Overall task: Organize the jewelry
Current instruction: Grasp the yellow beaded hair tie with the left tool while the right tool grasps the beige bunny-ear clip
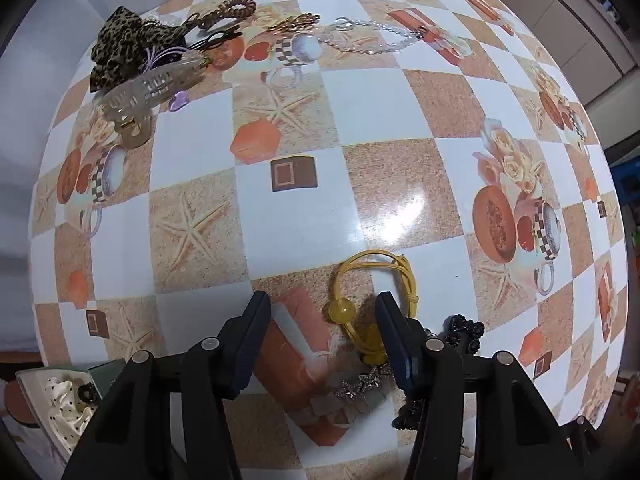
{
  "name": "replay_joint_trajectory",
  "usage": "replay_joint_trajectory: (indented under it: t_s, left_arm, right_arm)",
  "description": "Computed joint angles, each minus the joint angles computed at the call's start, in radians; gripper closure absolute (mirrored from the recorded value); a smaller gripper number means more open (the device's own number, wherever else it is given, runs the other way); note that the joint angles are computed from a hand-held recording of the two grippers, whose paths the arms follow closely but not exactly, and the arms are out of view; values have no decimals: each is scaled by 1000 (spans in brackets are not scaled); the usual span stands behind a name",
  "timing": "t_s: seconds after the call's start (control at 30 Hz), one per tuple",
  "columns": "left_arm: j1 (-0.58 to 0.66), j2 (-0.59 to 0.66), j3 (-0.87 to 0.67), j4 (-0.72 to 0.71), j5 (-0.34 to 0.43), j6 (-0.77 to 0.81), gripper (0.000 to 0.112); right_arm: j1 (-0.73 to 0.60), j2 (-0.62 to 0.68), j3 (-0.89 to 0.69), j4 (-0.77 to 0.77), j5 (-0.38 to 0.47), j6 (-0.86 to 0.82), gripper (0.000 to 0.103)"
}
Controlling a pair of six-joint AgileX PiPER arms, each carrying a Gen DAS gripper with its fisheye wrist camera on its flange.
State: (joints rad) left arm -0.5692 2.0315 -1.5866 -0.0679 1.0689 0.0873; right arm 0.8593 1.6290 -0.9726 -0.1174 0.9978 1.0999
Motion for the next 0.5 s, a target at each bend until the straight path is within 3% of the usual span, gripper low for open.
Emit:
replay_joint_trajectory:
  t_s: [0.13, 0.2, 0.23, 0.3, 0.5]
  left_arm:
    - [-17, 3, -4, 20, -6, -12, 77]
    - [-16, 3, -6, 22, -8, -15, 93]
    - [-14, 8, -15, 14, -3, -13, 95]
    - [-7, 5, -23, -1, 1, -5, 95]
    - [47, -65, 24, -48, 1, 39, 95]
  right_arm:
    - [24, 17, -25, -6, 3, -16, 54]
    - [33, 29, -39, -7, 4, -13, 67]
    - [34, 31, -43, -8, 5, -11, 71]
    - [54, 40, -88, -7, 43, 16, 94]
    - [25, -34, -36, 22, 25, 46, 94]
